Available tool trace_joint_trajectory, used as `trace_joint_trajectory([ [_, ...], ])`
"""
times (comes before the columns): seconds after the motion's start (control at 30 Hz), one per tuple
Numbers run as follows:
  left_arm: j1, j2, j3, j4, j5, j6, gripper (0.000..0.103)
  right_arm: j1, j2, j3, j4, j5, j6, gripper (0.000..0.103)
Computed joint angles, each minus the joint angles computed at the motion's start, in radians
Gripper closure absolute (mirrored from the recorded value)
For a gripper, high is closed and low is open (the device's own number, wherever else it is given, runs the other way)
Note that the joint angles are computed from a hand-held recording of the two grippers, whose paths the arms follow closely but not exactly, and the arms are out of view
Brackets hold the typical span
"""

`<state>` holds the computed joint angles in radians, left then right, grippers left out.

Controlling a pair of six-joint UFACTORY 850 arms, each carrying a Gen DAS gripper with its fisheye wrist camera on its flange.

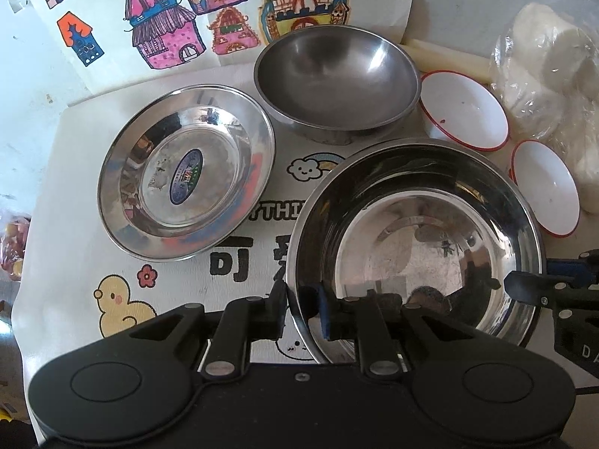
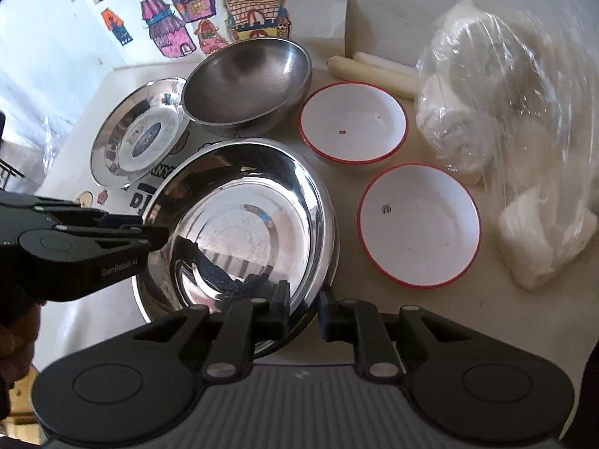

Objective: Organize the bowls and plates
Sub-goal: 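Lift the large steel plate with both grippers toward the blue-labelled plate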

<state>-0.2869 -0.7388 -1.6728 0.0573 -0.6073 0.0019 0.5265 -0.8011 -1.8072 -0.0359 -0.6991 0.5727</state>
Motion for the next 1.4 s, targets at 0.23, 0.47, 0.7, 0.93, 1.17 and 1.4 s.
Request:
trace_joint_trajectory([
  [0.23,0.003,0.005,0.007,-0.013,0.005,0.005,0.079,0.006,0.002,0.006,-0.034,-0.002,0.049,0.077],
  [0.47,0.013,0.025,0.028,-0.016,0.021,0.009,0.043,0.015,0.013,0.021,-0.084,0.005,0.130,0.067],
  [0.7,0.046,0.078,0.080,-0.012,0.098,0.002,0.007,0.033,0.058,0.070,-0.162,0.040,0.268,0.018],
  [0.93,0.108,0.091,0.080,0.063,0.134,-0.069,0.002,0.062,0.104,0.140,-0.324,0.196,0.482,0.003],
  [1.17,0.176,0.030,-0.016,0.102,0.094,-0.052,0.001,0.085,0.032,0.029,-0.339,0.289,0.498,0.001],
  [1.4,0.211,-0.026,-0.098,0.085,0.080,0.018,0.001,0.099,-0.108,-0.195,-0.253,0.215,0.401,0.001],
])
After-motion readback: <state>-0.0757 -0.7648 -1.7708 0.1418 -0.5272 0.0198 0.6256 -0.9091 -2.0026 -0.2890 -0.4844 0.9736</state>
